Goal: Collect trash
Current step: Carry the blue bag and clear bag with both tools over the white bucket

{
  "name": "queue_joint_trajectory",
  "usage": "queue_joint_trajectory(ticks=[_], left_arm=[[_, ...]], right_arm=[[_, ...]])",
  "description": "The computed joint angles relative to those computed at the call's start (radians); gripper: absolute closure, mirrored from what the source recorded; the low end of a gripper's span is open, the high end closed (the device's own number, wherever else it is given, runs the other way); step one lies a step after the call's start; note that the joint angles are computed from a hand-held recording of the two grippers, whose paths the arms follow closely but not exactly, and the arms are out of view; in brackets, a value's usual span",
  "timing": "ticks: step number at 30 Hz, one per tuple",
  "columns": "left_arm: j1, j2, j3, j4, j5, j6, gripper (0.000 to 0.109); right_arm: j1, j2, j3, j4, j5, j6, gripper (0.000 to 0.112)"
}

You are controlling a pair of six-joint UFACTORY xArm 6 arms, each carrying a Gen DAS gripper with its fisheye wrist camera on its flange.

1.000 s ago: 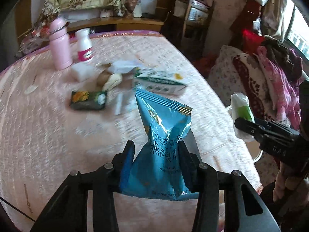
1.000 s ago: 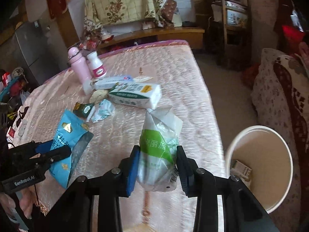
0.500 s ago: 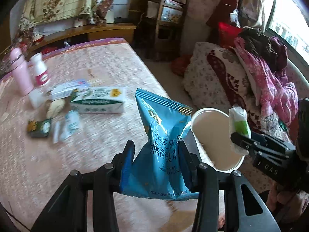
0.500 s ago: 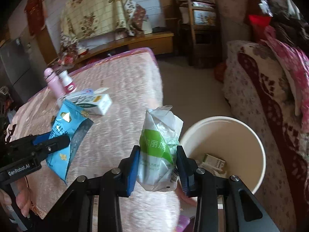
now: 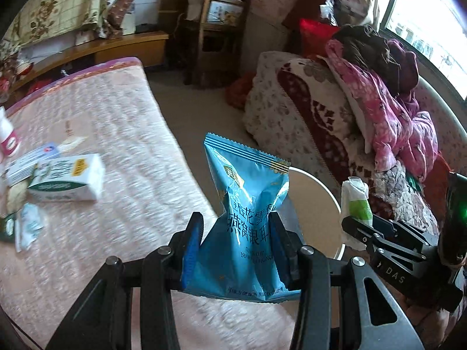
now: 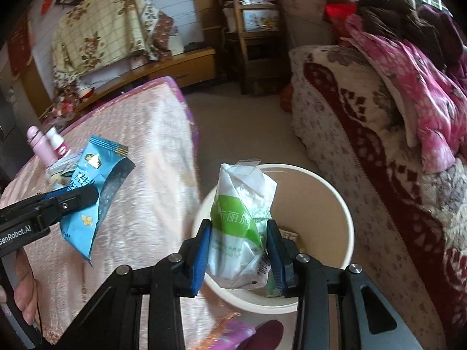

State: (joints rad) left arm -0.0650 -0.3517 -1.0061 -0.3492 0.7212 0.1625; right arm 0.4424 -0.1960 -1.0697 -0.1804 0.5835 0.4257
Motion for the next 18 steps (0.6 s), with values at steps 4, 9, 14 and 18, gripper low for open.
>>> queue_joint_trajectory(ticks=[4, 9, 14, 18], left_arm=[[-0.042, 0.061, -0.032, 0.005, -0.017, -0.017, 0.062], [-0.073, 0.11, -0.052, 0.019, -0.031, -0.039, 0.062], [-0.096, 0.146, -0.064, 0.058, -0.045, -0.064, 0.062], [-0.104, 0.169, -0.075, 0.07, -0.049, -0.075, 0.062]], right_arm=[[-0.037, 0.005, 0.01, -0.009, 0.0, 0.01, 0.073], [-0.077, 0.03, 0.006, 0.007, 0.0, -0.003, 0.073], [-0.097, 0.045, 0.015, -0.007, -0.016, 0.019, 0.073], [-0.104, 0.06, 0.016, 0.001, -0.016, 0.016, 0.073]])
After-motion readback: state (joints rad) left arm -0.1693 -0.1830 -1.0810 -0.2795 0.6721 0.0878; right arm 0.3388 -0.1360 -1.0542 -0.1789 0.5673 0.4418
